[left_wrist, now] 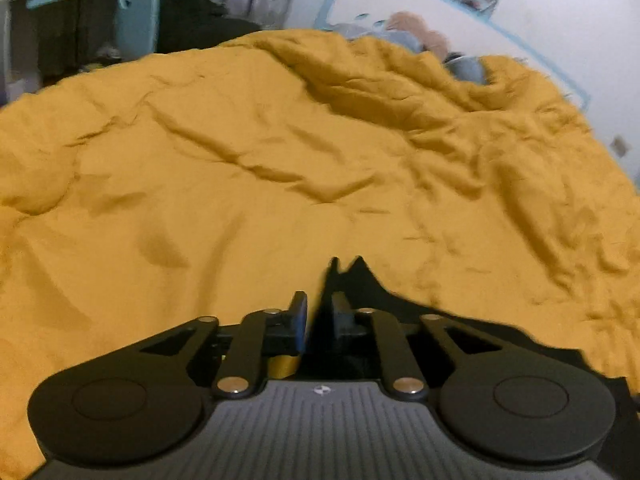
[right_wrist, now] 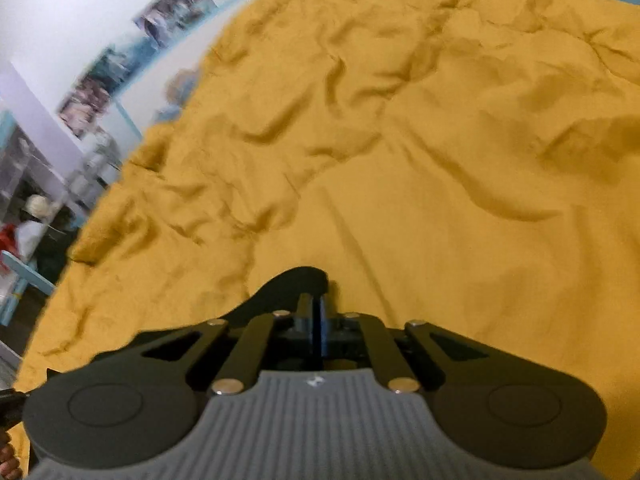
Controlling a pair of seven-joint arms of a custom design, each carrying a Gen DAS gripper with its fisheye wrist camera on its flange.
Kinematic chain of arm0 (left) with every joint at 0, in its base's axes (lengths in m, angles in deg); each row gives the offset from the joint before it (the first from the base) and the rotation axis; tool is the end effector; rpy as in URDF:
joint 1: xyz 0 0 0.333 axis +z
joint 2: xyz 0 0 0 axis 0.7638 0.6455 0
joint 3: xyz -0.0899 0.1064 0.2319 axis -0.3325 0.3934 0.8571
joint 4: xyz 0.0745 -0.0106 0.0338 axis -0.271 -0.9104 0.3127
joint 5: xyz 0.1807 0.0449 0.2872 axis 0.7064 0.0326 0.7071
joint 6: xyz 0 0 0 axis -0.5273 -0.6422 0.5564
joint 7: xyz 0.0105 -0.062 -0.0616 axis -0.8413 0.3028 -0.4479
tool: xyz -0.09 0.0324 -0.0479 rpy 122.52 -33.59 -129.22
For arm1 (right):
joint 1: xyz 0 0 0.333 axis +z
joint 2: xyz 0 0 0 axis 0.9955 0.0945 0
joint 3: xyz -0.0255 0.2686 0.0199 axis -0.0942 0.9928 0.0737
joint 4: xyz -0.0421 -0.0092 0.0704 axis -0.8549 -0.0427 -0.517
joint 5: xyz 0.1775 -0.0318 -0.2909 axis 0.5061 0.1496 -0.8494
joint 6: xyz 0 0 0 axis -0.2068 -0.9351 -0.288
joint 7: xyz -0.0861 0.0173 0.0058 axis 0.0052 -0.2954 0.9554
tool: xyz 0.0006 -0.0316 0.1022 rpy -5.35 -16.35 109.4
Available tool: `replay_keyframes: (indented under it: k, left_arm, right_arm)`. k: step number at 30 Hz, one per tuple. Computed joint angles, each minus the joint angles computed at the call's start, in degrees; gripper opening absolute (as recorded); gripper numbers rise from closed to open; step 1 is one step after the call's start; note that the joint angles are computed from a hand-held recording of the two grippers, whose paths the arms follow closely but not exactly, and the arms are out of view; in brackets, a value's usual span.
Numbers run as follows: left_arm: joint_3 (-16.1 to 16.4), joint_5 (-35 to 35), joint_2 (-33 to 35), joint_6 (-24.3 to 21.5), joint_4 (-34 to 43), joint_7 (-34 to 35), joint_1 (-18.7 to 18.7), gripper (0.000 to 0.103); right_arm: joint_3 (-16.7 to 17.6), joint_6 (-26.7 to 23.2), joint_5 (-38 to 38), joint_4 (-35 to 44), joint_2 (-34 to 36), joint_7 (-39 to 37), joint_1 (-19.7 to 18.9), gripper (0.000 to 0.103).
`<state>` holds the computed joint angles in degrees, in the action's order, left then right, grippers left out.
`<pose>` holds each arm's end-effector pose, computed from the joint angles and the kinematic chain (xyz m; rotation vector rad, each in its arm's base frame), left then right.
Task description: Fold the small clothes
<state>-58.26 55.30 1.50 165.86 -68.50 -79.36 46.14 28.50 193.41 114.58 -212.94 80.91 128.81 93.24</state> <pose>0.3752 -0.1909 0.5394 -2.2261 1.1151 -0.7618 0.5179 0.0168 0.4786 -1.4484 1.8030 -0.2737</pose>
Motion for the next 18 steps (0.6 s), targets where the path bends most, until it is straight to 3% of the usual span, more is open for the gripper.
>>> replay_keyframes:
  k: [1,4,7,9,12,16,18]
  left_arm:
    - [-0.14,-0.60,0.02,-2.61,0.91,0.72,-0.22,0.041]
    - [1.57,-3.22,-2.36,-4.91,0.43,4.90,-2.74,0.042]
    - [2.32,-6.45,-5.53,-5.27,-0.66,9.33,-5.51,0.042]
    - [1.91,-8.64,-7.21,-7.73,-0.28,12.61,-7.28,0.043]
    - [1.18,-12.35,-10.09,-14.05,0.45,16.66,-9.72,0.053]
    - [1.08,-18.45,-19.19,-19.18,-3.35,16.89,-13.14,0.072]
    - [0.95,-21.71,-23.42,-21.22,-5.41,15.35,-14.33,0.075]
  right_arm:
    - [0.39,0.22,-4.86,-0.71,-0.76,3.46,-0.79,0.018]
    - [-0.91,-2.51,-6.40,-2.02,-4.13,2.02,-0.67,0.022]
    - [-2.84,-10.24,-5.99,-3.50,-8.91,-1.98,-0.31,0.022]
    - [-2.92,-14.71,-9.82,-5.99,-13.27,-2.38,-0.82,0.038]
    - [-2.69,-19.70,-16.55,-11.74,-21.58,-1.28,-1.88,0.055]
    - [-5.81,-28.14,-19.13,-18.33,-32.08,2.39,-3.87,0.061]
    - [-7.39,-31.13,-19.18,-21.11,-35.95,4.11,-5.09,0.064]
